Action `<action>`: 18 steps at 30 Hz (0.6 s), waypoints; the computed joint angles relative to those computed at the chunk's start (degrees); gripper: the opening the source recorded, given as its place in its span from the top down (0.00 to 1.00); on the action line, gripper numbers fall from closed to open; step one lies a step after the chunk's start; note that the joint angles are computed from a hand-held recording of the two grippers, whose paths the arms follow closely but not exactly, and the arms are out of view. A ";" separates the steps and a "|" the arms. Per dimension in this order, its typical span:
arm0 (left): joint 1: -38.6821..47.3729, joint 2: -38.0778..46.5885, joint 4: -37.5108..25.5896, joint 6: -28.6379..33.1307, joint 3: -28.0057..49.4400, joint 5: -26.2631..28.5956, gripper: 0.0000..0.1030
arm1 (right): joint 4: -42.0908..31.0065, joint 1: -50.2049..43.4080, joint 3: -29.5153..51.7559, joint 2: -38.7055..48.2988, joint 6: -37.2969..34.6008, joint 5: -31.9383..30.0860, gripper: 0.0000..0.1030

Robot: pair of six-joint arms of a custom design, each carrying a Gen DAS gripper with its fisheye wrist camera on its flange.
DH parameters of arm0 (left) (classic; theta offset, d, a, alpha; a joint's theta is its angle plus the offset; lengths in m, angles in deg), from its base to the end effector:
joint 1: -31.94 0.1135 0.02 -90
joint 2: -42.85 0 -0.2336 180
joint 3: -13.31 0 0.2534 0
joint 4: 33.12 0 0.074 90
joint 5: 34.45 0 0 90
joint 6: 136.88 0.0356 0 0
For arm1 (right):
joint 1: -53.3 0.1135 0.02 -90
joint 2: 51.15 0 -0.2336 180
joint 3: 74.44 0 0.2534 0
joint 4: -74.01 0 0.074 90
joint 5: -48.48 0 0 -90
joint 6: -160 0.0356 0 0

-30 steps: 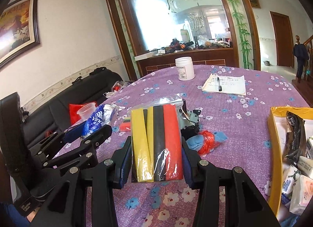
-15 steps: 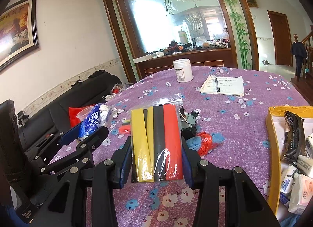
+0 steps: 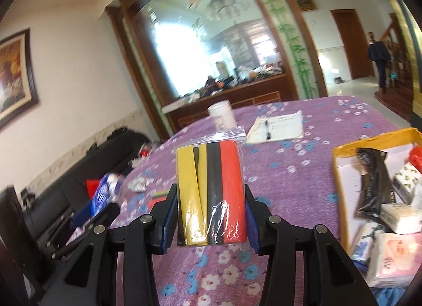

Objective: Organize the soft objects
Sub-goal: 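Lift striped tube pack with right tool while left tool lifts Vinda pack, then carry striped pack and Vinda pack over the tray and open both tools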

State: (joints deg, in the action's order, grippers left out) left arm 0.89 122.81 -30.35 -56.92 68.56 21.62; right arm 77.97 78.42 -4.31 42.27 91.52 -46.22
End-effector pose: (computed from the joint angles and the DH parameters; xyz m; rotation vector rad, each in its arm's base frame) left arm 0.2720 -0.1406 0.1989 -0.0374 1.8866 0.0900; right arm 0.3338 0.1597 0.2103 -0.1183 1.9536 0.6228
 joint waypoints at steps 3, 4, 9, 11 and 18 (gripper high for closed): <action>-0.43 -1.14 0.93 0.53 -0.76 0.04 0.54 | 1.11 -0.44 -1.21 -1.24 1.15 2.09 0.53; -0.55 -1.46 -0.09 0.32 -0.36 0.21 0.54 | 1.01 -0.59 -1.51 -2.01 1.26 2.46 0.53; -2.73 -2.82 -3.40 0.76 2.38 2.24 0.54 | -0.13 -1.48 -3.64 -6.42 1.82 3.70 0.53; -4.67 -2.51 -3.50 2.19 3.84 1.83 0.54 | -0.30 -2.35 -5.09 -8.60 2.34 3.67 0.53; -10.74 2.40 -2.37 6.05 10.22 0.89 0.54 | 0.11 -6.75 -10.70 -16.69 3.46 2.26 0.53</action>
State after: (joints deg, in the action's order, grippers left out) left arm -9.85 125.22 -32.71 -50.87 78.78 22.51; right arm 78.08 71.67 -15.01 25.58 94.98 -43.96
